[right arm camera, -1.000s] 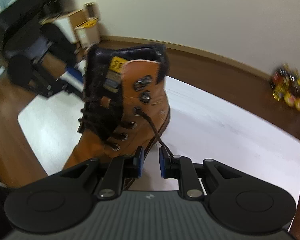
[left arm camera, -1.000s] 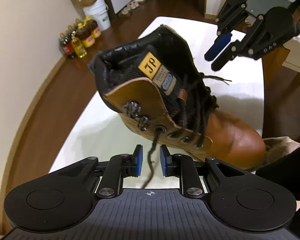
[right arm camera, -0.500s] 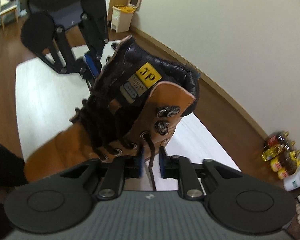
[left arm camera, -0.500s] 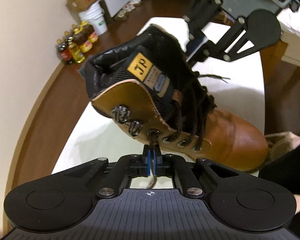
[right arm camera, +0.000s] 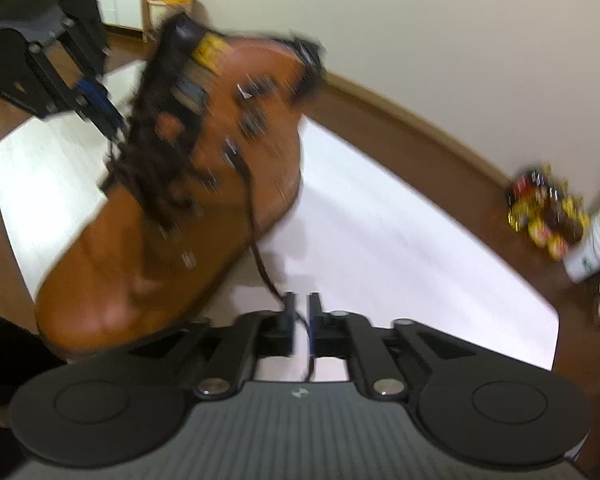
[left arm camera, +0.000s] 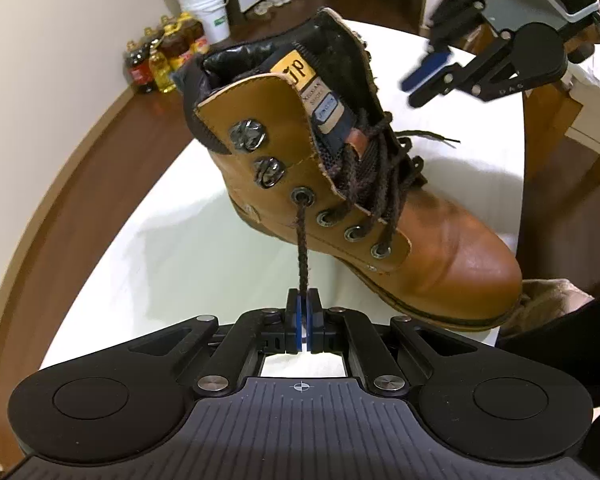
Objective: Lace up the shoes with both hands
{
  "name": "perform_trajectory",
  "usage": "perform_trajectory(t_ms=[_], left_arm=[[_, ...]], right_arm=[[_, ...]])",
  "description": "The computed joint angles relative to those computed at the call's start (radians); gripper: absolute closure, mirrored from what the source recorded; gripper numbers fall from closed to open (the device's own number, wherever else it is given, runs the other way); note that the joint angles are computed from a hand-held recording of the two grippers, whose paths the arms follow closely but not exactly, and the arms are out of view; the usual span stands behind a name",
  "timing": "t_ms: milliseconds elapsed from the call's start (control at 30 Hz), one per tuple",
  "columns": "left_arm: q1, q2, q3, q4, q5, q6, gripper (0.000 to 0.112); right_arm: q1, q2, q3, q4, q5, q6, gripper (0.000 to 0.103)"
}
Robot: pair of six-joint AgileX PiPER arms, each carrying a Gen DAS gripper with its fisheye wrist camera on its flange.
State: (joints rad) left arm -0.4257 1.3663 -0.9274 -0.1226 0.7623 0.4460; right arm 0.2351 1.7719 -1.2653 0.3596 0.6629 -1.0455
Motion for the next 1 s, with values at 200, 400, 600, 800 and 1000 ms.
perform_trajectory(t_ms=[200,400,600,800,1000], left_arm=[[-0.002,-0.026,0.013,0.028,-0.005,-0.013,0.110],[-0.002,-0.046,0.008,0.055,-0.019,-0.028,0.110],[-0.026,-0.013,-0.002,0.026,0.011,-0.030,0.111],[-0.035,-0.007,-0.004,-0.010,0.013,-0.017,0.111],[-0.032,-0.008,-0.018,-0.022,0.033,-0.020,0.110]], right_arm=[[0.064,0.013,-0.018,0.065,-0.053,-0.204,0.082],[0.085,0.026,-0.046,0.046,-0.087,-0.236,0.100],[0.036,0.036,-0.074,-0.098,0.057,-0.060,0.102],[0.020,0.030,-0.082,-0.126,0.120,0.021,0.102],[0.002,0.057,-0.174,-0.114,0.242,0.116,0.102]])
